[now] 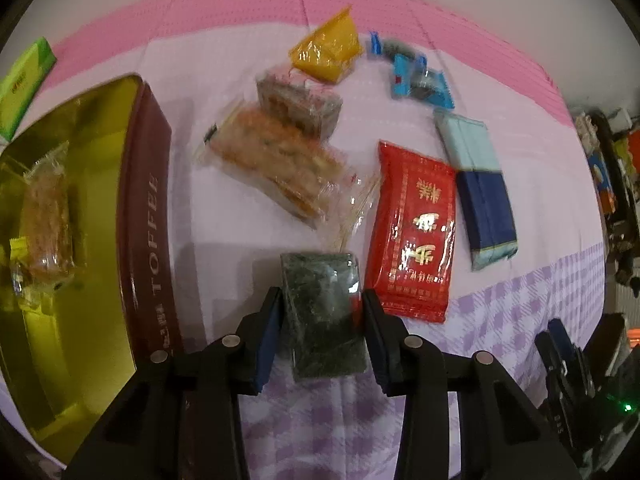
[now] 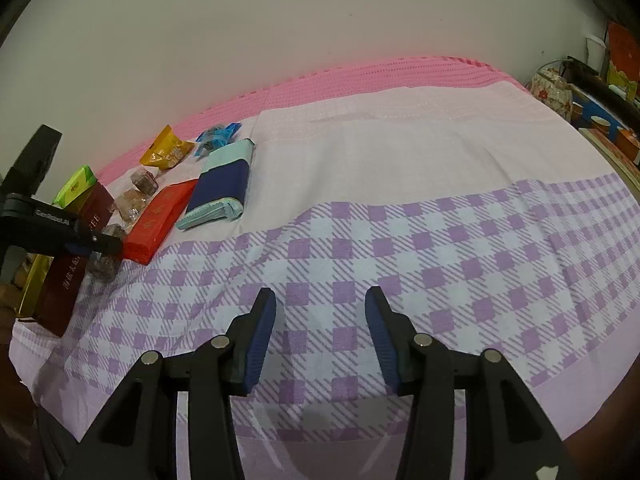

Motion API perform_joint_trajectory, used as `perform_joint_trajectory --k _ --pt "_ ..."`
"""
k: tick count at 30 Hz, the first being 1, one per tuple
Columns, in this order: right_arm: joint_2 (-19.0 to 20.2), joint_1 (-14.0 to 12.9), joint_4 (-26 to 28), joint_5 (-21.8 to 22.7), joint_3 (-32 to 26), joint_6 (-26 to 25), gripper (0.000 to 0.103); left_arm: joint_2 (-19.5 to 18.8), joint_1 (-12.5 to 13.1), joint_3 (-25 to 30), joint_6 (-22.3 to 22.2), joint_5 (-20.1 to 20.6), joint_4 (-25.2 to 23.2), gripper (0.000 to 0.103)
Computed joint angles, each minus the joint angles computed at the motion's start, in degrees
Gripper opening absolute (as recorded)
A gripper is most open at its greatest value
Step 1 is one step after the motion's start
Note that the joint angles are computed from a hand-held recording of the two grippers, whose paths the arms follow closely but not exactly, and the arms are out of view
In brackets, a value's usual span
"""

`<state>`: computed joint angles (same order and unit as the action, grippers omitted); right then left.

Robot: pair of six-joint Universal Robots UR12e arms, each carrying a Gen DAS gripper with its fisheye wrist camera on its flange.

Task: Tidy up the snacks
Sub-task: 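Lift the grey foil packet with left tool while right tool grasps navy-and-mint packet, then place the grey foil packet in the gold tin and open the left tool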

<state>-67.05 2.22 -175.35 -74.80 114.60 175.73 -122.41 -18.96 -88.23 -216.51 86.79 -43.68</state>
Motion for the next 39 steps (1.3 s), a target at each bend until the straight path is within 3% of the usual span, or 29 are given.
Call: perform_joint_trajectory --k 6,11,14,16,24,33,39 --pt "-0.02 -0.21 -0.62 0.78 0.25 0.39 0.048 0.65 -0.55 -2.29 0.24 0.92 5.09 0.036" --pt "0.05 -0.21 -0.54 0.81 0.14 0.58 0.048 3.64 -2.03 -5.80 -0.50 2.03 11.02 0.036" --pt "-0.09 0.64 2.24 -1.46 -0.98 -0.27 0.046 6.02 -2.52 -8.52 -1.16 1.19 14.54 0.036" --pt "0.02 0.85 3.80 -0.26 -1.86 -0.41 0.044 7.33 -2.82 -9.81 -1.26 1.05 15.72 0.036" --pt "3.16 3.84 10.70 3.50 -10.18 -2.47 0.044 11.03 -2.98 -13.26 -2.74 1.36 18.68 0.036" --pt "7.94 7.10 17.15 -0.22 -17.87 -3.29 0.046 14.67 -2.33 -16.72 -3.28 3.95 20.59 0.036" --pt "9.41 7.96 18.00 -2.16 -19.68 -3.33 0.047 16.03 -1.54 -18.51 -4.03 4.64 21.88 0.036"
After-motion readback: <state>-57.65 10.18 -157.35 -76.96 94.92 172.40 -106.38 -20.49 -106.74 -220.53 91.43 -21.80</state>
